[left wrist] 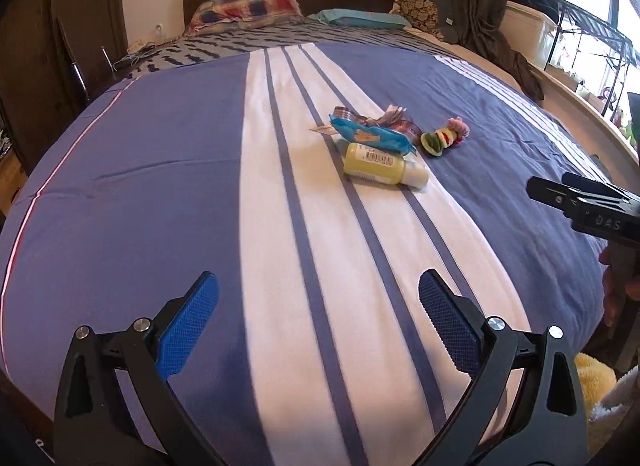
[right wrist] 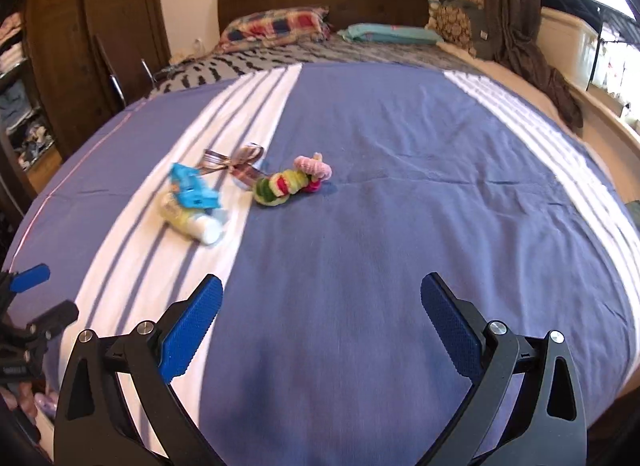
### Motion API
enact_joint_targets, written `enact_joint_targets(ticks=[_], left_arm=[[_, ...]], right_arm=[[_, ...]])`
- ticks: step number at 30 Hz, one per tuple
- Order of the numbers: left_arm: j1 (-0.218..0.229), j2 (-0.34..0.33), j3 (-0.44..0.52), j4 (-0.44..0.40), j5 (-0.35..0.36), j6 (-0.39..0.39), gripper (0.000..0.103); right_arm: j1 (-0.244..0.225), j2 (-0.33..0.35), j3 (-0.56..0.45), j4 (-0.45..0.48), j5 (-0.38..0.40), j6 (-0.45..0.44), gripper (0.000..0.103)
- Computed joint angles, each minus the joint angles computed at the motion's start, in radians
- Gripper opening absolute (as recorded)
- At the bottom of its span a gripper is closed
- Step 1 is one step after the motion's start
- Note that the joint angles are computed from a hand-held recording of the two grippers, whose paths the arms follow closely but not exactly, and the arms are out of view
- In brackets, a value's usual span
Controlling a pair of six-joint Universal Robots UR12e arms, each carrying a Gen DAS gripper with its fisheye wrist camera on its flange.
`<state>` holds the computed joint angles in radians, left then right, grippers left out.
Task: Collect trash
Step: 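Raise both tools back to the items on the bed, then grasp the pink-yellow pipe-cleaner toy with the right tool while the left tool grasps the yellow bottle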
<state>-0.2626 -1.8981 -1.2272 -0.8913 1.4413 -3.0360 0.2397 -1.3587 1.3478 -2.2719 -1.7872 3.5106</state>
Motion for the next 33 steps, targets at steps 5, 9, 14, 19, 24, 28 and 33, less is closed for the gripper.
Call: enact_joint_targets(ticks=[5,9,14,19,24,28,33], left_arm=[[-0.017,-0.064,0.073,-0.047,-0.009,0.012,0.095],[-0.030,-0.106,0.129,-0.062,-0.006,0.017,0.095],[-0.048,-0.163,0.212,-0.080,-0.014,0.024,0.095],[-0.066,-0.217,0.286,-0.119,0.018,0.050,0.095],[-0.059,-0.259,0.346,-0.181,-0.019,0.043,0.095],[-0.051,-0.282,0.384,-0.213,-0.059,0.039,0.095],[-0.051,-0.285,0.386,-0.202,-0.069,0.044,0.081]], right_arm=[[-0.028,0.060,-0.065,0.015,0.056,0.017,0.099],[-0.035,0.113,-0.133,0.037,0.064,0.012,0.098],[-0.051,0.156,-0.192,0.088,0.099,0.062,0.087],[-0.060,0.187,-0.229,0.124,0.135,0.090,0.085],[-0.066,0.215,-0.257,0.117,0.161,0.098,0.079],[-0.068,0.237,-0.285,0.118,0.183,0.093,0.068],[-0.071,0.254,-0.310,0.111,0.209,0.090,0.041]])
